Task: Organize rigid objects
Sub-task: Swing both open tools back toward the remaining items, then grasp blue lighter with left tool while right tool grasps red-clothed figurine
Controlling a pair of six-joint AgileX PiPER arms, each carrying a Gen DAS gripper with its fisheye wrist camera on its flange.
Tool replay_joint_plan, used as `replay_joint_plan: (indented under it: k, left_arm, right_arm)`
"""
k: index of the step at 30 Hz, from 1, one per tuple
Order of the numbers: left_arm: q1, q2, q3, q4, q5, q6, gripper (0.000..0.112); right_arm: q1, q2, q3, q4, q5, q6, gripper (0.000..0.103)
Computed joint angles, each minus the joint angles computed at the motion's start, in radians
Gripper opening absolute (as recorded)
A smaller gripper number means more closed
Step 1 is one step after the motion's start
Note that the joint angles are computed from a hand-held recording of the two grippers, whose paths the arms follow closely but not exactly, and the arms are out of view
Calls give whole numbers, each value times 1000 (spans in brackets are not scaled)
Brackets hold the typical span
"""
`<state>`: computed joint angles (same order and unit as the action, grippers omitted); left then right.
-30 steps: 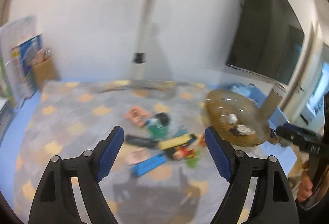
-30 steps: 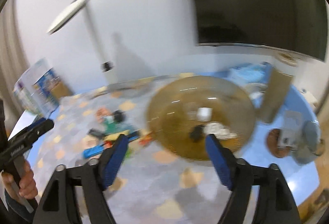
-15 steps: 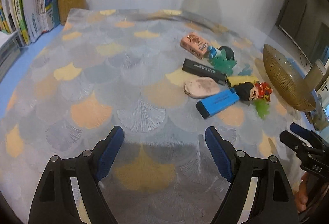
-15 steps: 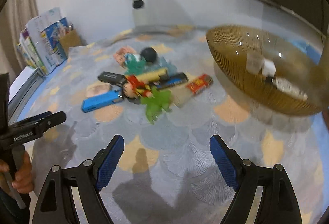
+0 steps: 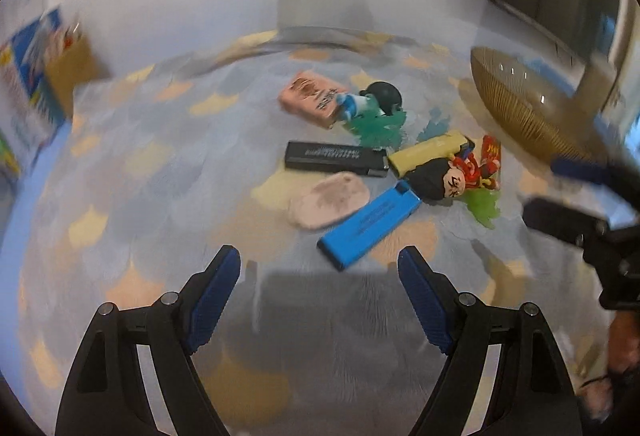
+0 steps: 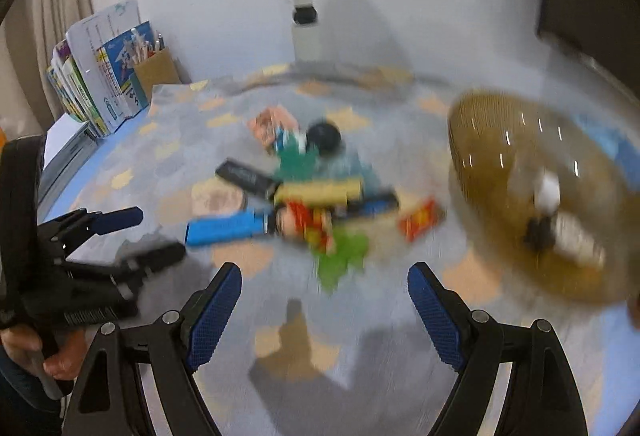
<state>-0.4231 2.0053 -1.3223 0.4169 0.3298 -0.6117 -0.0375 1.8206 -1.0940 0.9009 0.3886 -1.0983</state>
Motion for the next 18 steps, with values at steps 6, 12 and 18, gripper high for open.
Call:
replay_joint_plan:
  k: [6,12,18]
  left_arm:
    - [14,107,-146,-285,81,326,54]
    - [-5,116,-163,-332,76,403,51]
    - [-14,144,-219,-310,116,427,51]
  right_arm:
    - [22,156,-210,-169,95,138,52]
    - [62,214,-252,-194,85,117,42]
    - [73,212,-244,-206,86,115,41]
